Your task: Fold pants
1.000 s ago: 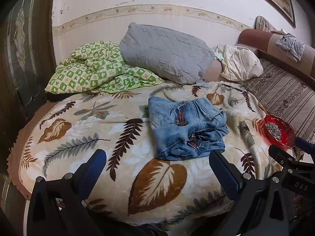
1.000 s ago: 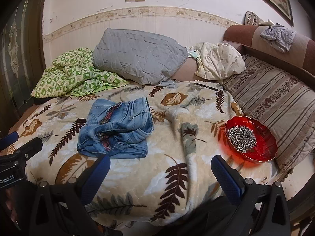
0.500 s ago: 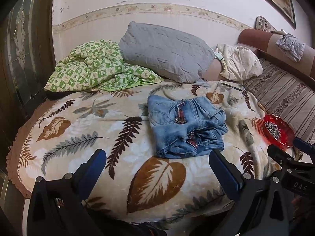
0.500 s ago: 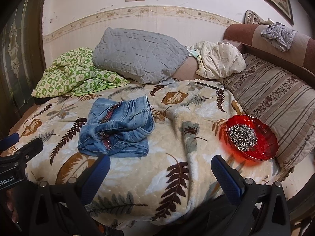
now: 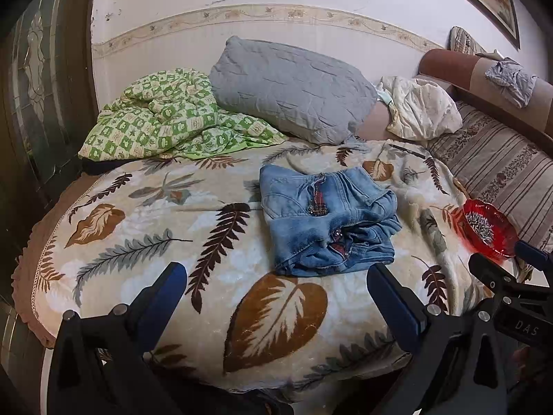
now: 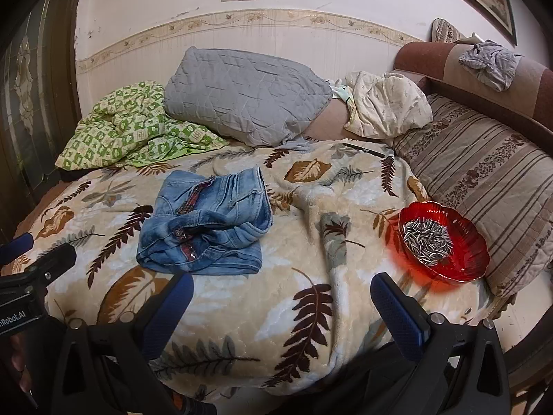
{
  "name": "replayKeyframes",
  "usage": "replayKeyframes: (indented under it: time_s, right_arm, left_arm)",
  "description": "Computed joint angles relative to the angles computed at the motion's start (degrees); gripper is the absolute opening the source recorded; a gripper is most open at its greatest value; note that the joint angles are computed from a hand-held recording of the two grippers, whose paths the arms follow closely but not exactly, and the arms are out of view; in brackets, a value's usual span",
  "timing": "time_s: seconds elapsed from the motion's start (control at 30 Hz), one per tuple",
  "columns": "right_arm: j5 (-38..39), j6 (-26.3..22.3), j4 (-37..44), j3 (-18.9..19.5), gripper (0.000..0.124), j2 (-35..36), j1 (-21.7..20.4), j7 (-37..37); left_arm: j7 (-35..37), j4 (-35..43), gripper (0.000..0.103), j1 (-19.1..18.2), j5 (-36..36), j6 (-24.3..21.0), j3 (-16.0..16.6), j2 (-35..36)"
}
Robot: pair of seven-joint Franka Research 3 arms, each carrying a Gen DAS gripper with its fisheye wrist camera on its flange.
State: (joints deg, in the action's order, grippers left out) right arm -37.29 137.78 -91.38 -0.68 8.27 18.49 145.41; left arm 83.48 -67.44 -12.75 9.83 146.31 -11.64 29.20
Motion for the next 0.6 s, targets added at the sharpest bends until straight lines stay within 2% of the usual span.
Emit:
replayKeyframes:
  time_s: [0.6]
  right_arm:
    - [0.3,0.0,0.0,-0.1,0.103,0.1,0.0,-0.4]
  left_arm:
    - [-0.3,-0.3,0.103,-0.2,0.3,0.1,0.0,-0.2]
